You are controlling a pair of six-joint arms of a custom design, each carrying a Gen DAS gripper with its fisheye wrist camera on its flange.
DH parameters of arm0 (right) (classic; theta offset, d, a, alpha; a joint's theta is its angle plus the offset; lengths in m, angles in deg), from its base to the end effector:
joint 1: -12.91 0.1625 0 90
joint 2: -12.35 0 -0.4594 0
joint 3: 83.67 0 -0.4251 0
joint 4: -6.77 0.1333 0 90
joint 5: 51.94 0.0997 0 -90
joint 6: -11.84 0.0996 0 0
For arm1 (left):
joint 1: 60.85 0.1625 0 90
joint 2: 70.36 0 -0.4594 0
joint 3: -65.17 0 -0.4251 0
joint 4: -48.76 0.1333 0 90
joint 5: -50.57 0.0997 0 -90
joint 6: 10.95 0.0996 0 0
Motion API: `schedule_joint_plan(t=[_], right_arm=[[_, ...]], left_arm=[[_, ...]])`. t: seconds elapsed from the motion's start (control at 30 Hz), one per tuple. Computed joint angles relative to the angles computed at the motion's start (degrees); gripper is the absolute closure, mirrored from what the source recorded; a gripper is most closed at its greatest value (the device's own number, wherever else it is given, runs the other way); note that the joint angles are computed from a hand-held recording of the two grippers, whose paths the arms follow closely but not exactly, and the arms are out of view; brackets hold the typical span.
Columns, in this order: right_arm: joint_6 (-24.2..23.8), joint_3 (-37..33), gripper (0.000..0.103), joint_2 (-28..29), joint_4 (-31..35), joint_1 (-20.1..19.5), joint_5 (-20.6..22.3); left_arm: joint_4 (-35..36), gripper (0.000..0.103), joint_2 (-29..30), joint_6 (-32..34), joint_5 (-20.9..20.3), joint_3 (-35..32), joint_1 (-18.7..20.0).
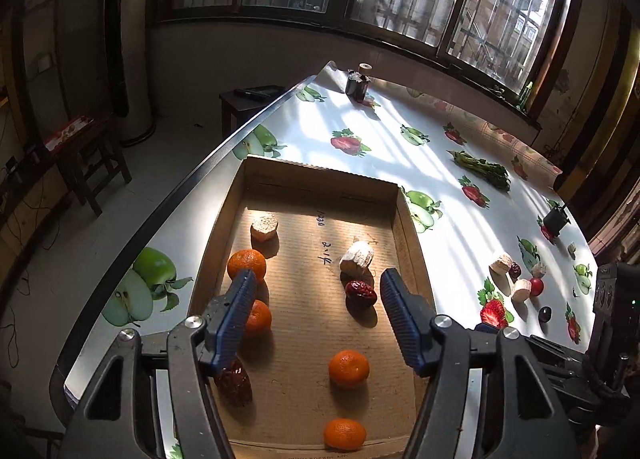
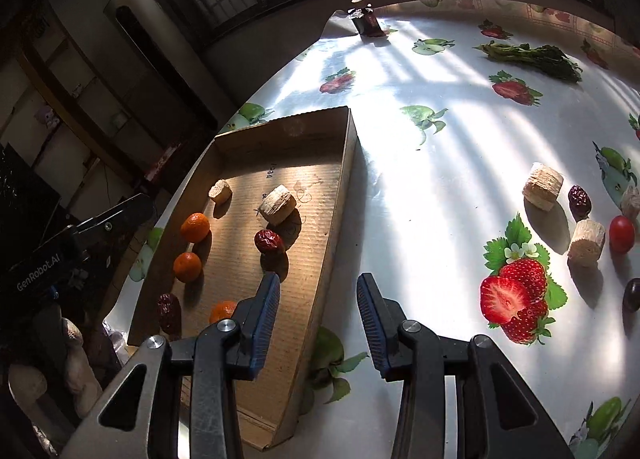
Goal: Organize fruits
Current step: 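Move both open tools back toward the remaining cakes and dark plum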
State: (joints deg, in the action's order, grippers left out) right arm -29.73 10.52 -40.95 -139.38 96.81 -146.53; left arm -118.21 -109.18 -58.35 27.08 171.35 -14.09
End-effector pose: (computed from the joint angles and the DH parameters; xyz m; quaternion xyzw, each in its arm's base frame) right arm 0.0483 -0.7275 0.1830 0.2966 -0.9449 0.1053 0.0899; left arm -0.2655 -0.6103 0.0356 -0.0761 0.8311 -0.4378 0.3344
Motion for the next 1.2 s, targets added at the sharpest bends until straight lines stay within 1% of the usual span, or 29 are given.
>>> schedule_joint_plan(t=[0.1, 0.23, 0.37, 0.47, 0.53, 0.67, 0.8, 1.03, 1.2], right_arm=[[-0.23, 2.30, 0.059, -2.34, -1.11, -1.54, 0.73], [-1.47, 5.08, 0.060, -5.37, -3.82, -3.50, 1.06], [-0.01, 6.06, 0.060, -7.56, -4.81, -5.35, 1.18], [2.10, 7.13, 0.060, -9.48, -5.35, -7.19, 2.97], [2.82, 8.01, 0.058, -10.36, -6.49, -8.04, 3.38], [2.33, 9.08, 0.057, -10.85, -9.22, -8.47, 2.32], [2.58, 8.94, 0.057, -10.79, -9.12, -8.66, 2.29], [2.42, 8.82, 0.057, -10.49, -9.11, -8.72, 1.86], [2.35, 7.86, 0.057, -10.07, -9.14, -8.80, 1.51]], left_arm=[[0.06, 0.039, 1.67, -2.45, 0.77, 0.33, -2.29], [5.83, 0.038, 4.25, -7.69, 3.53, -1.08, -4.98], [9.94, 0.038, 6.97, -7.76, 4.71, -3.90, -6.67], [12.00, 0.038, 8.79, -7.02, 5.38, -5.84, -7.59], [13.96, 0.038, 9.55, -6.90, 5.46, -6.97, -7.86], [15.85, 0.038, 10.77, -6.23, 5.22, -8.46, -8.02], [18.97, 0.038, 11.31, -7.75, 5.85, -9.28, -8.19], [20.03, 0.038, 11.40, -8.47, 5.35, -9.70, -7.96], [19.18, 0.038, 12.00, -6.80, 4.72, -10.53, -7.36]])
